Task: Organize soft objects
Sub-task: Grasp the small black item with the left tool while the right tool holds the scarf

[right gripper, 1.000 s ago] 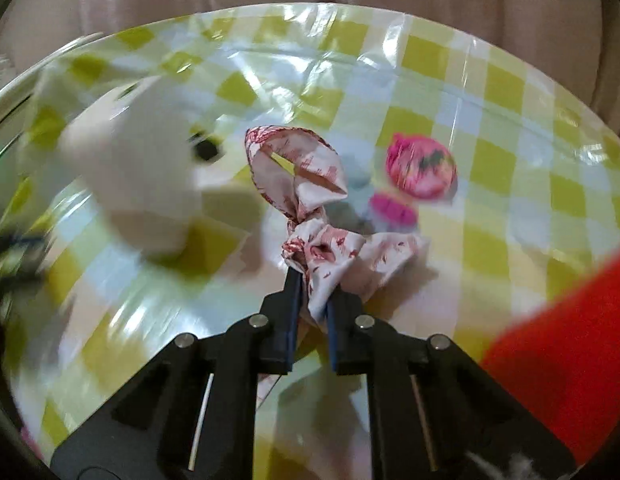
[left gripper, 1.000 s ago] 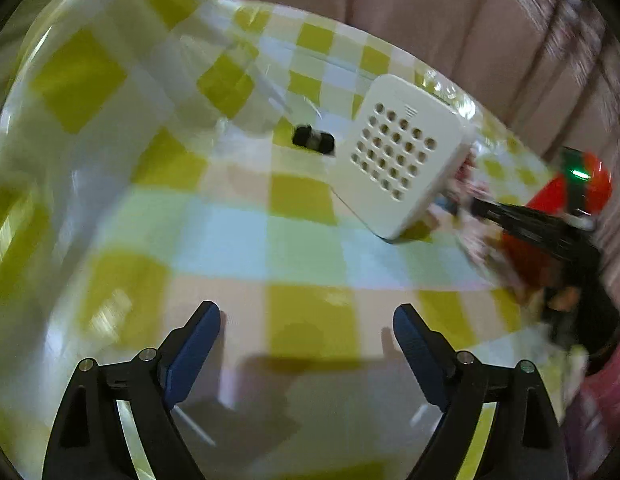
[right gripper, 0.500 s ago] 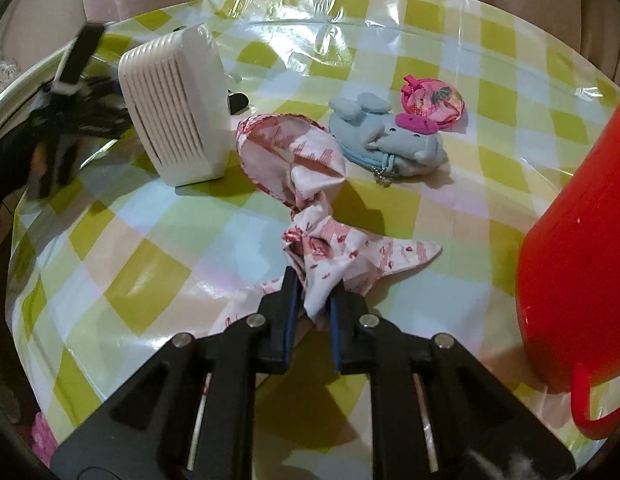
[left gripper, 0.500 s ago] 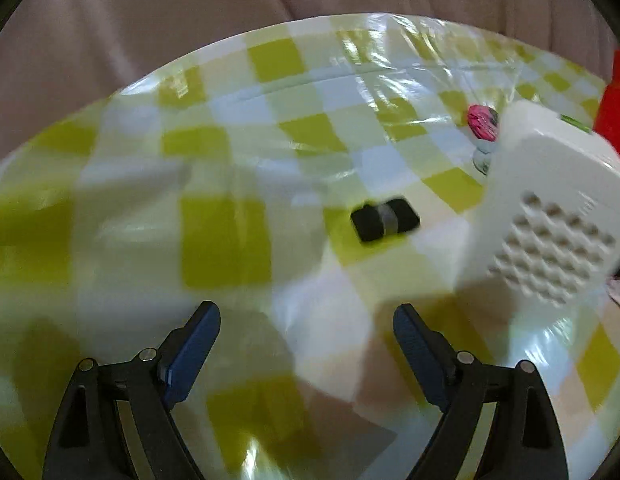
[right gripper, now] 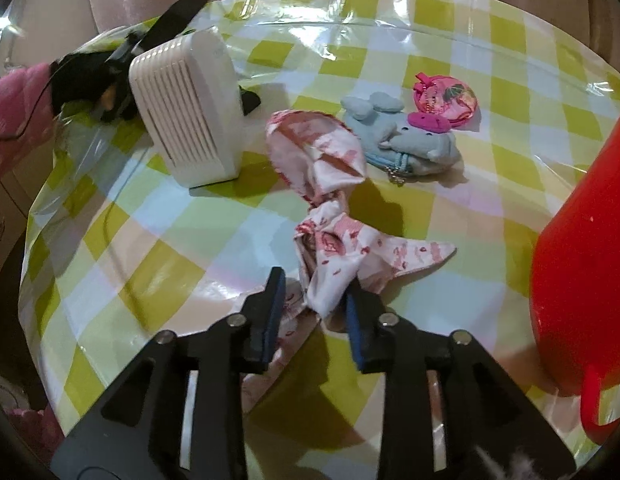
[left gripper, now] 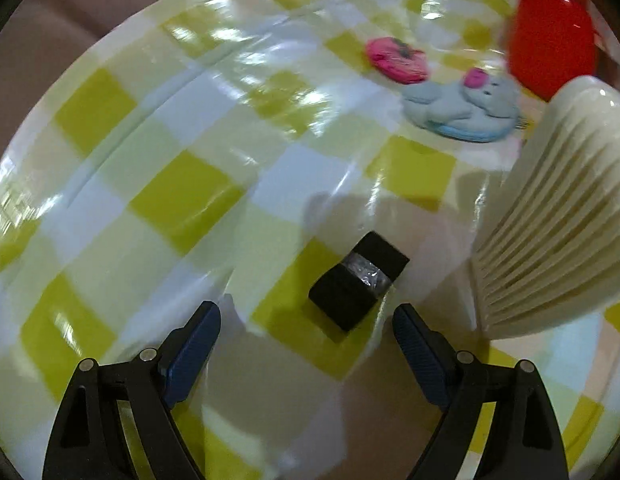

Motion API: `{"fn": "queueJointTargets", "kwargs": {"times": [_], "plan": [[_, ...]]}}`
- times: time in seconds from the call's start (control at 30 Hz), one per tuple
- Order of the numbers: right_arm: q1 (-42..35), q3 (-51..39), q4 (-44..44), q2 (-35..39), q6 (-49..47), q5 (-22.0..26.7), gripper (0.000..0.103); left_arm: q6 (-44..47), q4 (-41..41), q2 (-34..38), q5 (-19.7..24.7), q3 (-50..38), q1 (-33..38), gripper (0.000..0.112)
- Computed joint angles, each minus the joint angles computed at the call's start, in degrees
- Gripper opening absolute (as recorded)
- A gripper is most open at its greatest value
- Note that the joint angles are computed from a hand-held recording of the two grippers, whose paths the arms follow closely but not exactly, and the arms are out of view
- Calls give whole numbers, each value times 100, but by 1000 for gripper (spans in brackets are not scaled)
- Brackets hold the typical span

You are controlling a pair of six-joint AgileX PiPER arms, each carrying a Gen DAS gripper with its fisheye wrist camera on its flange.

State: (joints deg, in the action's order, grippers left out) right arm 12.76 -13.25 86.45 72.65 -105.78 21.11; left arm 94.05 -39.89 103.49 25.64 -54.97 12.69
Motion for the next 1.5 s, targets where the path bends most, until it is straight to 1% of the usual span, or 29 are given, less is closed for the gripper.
{"fn": "queueJointTargets", "kwargs": {"times": [0.1,0.2,0.23,0.27,0.33,0.37,0.43,0.53,0.6,0.63,0.67,0.73,0.77,0.87,0.9,0.93,1.0,1.03,1.07,1.1,1.17,1.2,1.23,1.27,1.37,1.4,1.43,1.47,1.5], "plan": [[182,25,-65,-69,43,-91,47,-158,303,327,577,-556,-63,86],[442,28,-88,-100,89,-245,57,-170,576,506,900,-825,-222,80],[519,33,-94,-112,97,-296,58,-146,583,556,1052,-936,-233,70],[569,34,-73,-112,86,-329,59,-350,737,684,1433,-1198,-217,63],[563,36,-64,-97,52,-298,61,-725,899,893,2108,-1593,-135,38],[528,42,-63,-94,25,-266,61,-749,849,876,2162,-1576,-93,35],[501,48,-57,-96,10,-243,61,-861,754,737,1878,-1351,-63,32],[565,49,-56,-116,51,-302,61,-965,301,204,956,-425,101,32],[570,41,-63,-112,53,-311,61,-707,-408,-299,239,468,367,32],[574,41,-64,-114,50,-319,61,-491,-944,-590,-10,967,593,32],[605,48,-50,-124,58,-345,61,-324,-1295,-746,-51,1239,772,32],[647,57,-31,-133,50,-383,62,216,-2149,-1236,157,2020,1396,32],[694,62,-9,-141,49,-424,63,441,-2492,-1540,372,2481,1749,32],[928,92,37,-187,107,-611,67,955,-2927,-2411,1032,3645,3032,34],[1002,104,18,-214,150,-679,68,1092,-2892,-2654,1243,3909,3447,37],[1141,116,47,-242,210,-801,68,1215,-2825,-2898,1425,4150,3835,48],[1145,123,45,-253,223,-813,69,1438,-2709,-3448,1509,4611,4399,59],[1149,125,80,-248,208,-814,69,1630,-2746,-3648,1488,4769,4538,61],[1135,125,76,-247,202,-809,69,1675,-2815,-3910,1376,4937,4489,62],[1155,130,85,-254,204,-836,70,1694,-3058,-4067,1158,5094,4211,63],[1266,131,239,-245,138,-975,73,1177,-3308,-4334,527,5167,3360,65],[1302,136,276,-248,143,-1033,75,1083,-3437,-4320,415,5162,3111,66],[1283,139,275,-245,144,-1037,75,1147,-3525,-4240,532,5139,3091,66],[1270,127,276,-229,145,-1036,76,1088,-3431,-4172,485,5062,3300,66],[1299,127,294,-231,148,-1086,77,1753,-3646,-3833,709,5016,3715,65],[1290,130,301,-232,152,-1084,77,1757,-3742,-3870,558,5037,3571,39],[1268,136,312,-241,163,-1079,77,1718,-3829,-3930,417,5054,3452,29],[1254,141,329,-250,182,-1090,77,1682,-3745,-3909,505,5073,3549,29],[1228,150,279,-274,288,-1100,77,1477,-3432,-3928,822,5077,3874,29]]}}
